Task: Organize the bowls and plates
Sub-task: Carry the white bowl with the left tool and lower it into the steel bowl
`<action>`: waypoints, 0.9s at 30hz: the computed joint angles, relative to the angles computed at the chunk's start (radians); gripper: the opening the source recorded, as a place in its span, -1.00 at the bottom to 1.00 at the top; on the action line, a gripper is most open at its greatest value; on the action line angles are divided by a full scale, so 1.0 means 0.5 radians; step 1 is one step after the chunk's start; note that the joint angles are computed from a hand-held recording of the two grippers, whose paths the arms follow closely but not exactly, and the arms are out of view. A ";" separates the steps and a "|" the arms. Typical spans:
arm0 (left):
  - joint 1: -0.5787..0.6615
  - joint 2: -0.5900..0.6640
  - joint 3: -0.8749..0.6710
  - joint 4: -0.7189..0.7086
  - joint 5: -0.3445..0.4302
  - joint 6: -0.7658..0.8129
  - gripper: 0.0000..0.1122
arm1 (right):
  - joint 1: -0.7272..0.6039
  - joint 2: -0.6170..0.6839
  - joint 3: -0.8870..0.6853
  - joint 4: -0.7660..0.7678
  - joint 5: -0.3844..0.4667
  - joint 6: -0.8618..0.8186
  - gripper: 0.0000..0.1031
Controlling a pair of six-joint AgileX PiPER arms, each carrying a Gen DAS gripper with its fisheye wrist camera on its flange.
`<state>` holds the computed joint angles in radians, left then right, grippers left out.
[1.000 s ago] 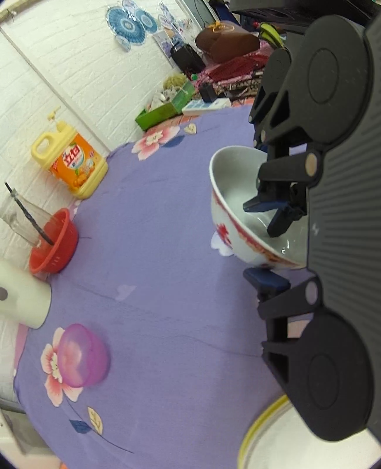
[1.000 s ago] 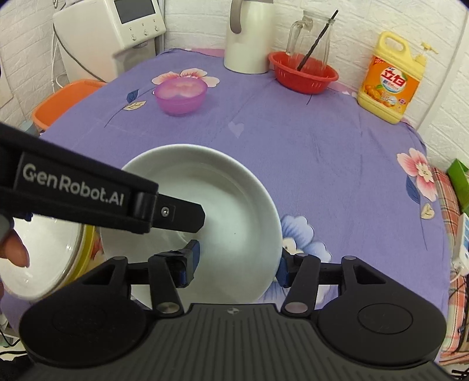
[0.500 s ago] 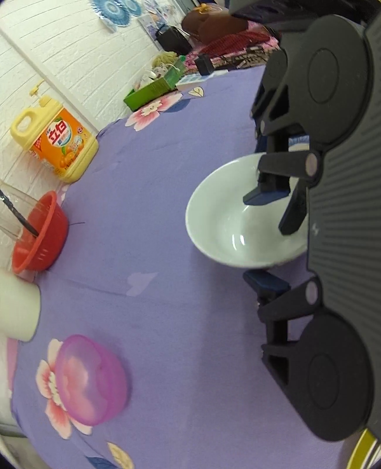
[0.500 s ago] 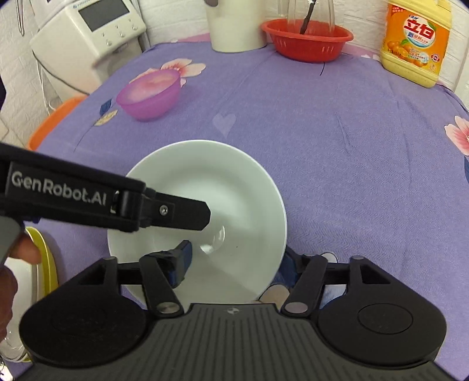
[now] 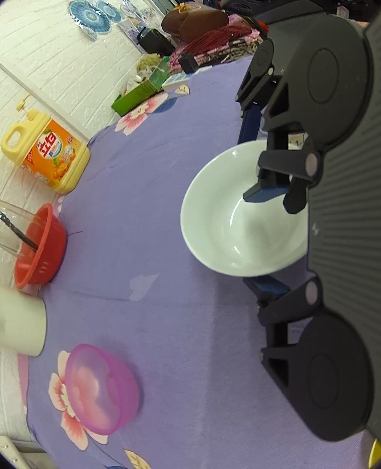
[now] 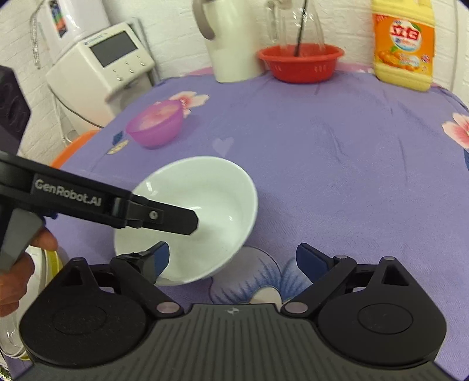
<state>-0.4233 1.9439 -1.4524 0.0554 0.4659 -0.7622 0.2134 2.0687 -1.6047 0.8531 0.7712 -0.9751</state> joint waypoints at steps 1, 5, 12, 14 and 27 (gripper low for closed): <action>0.011 0.019 -0.019 -0.044 0.008 0.029 -0.22 | 0.010 0.027 -0.044 -0.028 0.013 0.044 1.00; 0.038 0.053 -0.004 -0.226 -0.072 0.104 -0.24 | 0.030 0.109 -0.163 -0.081 0.042 0.123 1.00; -0.011 0.094 -0.138 -0.085 0.059 -0.167 -0.33 | 0.127 0.064 -0.188 -0.353 0.005 0.354 0.37; -0.019 0.073 -0.148 -0.113 0.069 -0.156 -0.33 | 0.142 0.014 -0.162 -0.426 -0.026 0.394 0.41; -0.508 -0.434 0.310 0.486 -0.015 -0.901 -0.34 | 0.129 -0.797 0.687 -0.507 -0.268 0.431 0.56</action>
